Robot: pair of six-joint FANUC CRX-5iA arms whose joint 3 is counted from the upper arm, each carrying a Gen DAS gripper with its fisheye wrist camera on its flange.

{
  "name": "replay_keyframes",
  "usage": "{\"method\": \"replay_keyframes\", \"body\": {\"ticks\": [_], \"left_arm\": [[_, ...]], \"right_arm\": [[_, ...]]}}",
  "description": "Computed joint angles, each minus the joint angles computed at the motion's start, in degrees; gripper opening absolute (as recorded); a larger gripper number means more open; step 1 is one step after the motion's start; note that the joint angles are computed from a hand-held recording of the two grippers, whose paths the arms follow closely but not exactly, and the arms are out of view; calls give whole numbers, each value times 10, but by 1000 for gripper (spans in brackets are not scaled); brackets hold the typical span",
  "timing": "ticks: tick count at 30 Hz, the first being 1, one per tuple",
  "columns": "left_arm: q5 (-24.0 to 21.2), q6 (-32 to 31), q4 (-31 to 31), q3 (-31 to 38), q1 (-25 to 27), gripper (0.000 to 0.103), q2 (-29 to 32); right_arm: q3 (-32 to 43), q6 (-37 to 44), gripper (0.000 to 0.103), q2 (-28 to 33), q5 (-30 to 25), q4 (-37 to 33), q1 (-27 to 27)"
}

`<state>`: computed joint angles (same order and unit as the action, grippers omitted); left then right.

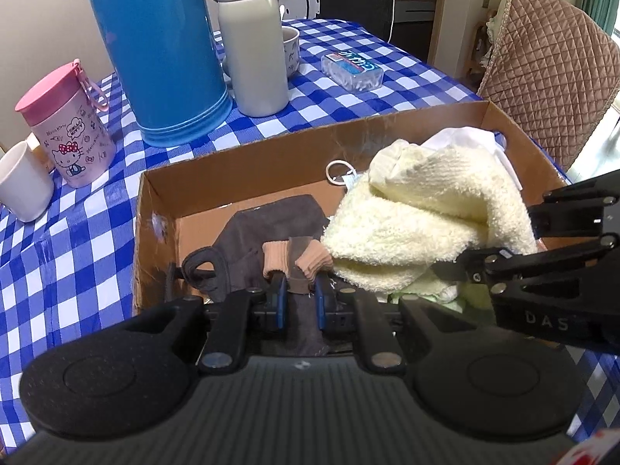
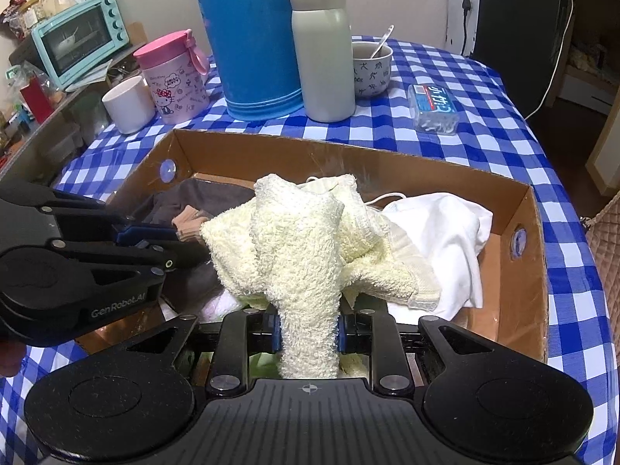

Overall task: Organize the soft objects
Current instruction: 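Lower the sleeve and towel into the box and open both grippers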

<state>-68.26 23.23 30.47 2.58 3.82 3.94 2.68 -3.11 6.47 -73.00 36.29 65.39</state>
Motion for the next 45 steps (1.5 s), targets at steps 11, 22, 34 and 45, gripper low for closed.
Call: {"method": "replay_keyframes", "body": {"ticks": [11, 22, 34, 45], "left_arm": [[-21, 4, 14, 4, 11, 17, 1], [-41, -9, 34, -4, 32, 17, -9], [-56, 10, 17, -1, 29, 19, -1], [-86, -9, 33, -6, 57, 38, -23]], "right_arm": [[-18, -33, 58, -22, -13, 38, 29], [-60, -138, 13, -42, -32, 163, 78], [-61, -94, 6, -17, 46, 84, 38], [-62, -124, 20, -34, 44, 74, 45]]}}
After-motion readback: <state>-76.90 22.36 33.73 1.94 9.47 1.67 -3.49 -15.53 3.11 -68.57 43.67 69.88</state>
